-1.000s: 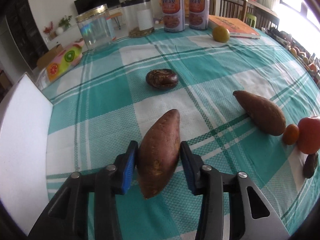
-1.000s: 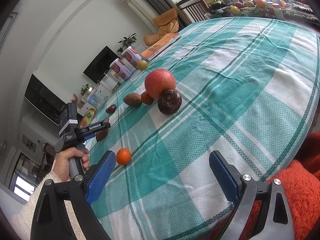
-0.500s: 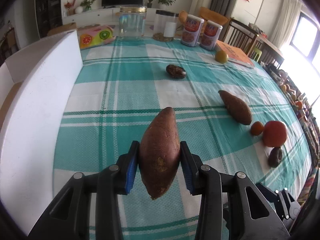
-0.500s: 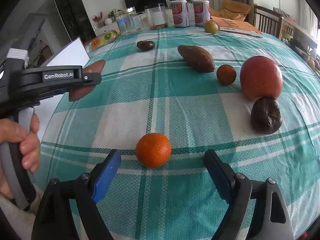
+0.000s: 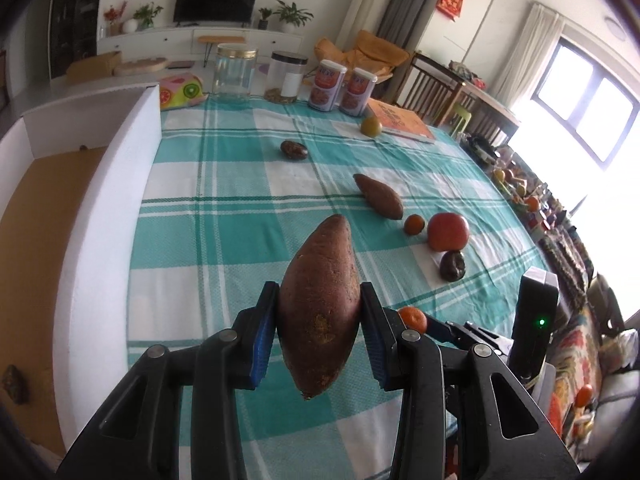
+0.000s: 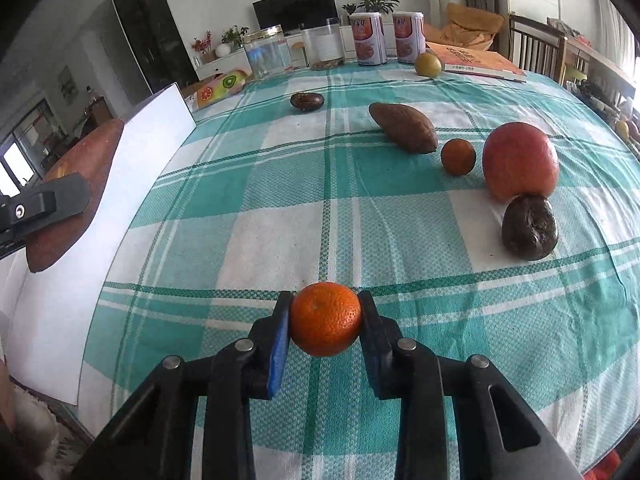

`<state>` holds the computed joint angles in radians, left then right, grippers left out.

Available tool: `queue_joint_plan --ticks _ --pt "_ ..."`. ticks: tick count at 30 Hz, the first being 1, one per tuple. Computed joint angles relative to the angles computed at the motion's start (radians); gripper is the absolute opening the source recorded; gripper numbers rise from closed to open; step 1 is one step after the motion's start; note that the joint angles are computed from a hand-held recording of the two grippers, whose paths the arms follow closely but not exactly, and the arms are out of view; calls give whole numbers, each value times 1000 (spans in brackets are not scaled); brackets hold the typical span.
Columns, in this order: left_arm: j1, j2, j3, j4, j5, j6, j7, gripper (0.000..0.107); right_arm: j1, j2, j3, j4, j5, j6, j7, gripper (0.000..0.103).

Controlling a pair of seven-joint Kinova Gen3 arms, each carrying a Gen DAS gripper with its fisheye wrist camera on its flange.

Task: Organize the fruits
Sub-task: 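Carry the sweet potato and tangerine into the white box and release both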

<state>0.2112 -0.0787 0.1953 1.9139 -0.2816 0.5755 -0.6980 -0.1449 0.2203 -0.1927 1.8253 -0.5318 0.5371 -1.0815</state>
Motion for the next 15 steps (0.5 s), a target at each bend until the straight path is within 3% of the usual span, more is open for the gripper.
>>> queue_joint_plan --ticks 3,7,11,15 --pt "-2 -97 -38 26 100 23 -86 41 50 -25 -27 -26 -112 89 76 32" --pt "-70 -245 -54 55 138 100 -121 41 38 -56 -32 -70 -245 213 150 32" --pt "-220 -363 -20 82 74 209 -110 41 -54 -60 -52 -138 -310 300 173 32" --pt "-364 -403 -12 134 1 280 -89 41 -192 -15 -90 -232 -281 344 150 32"
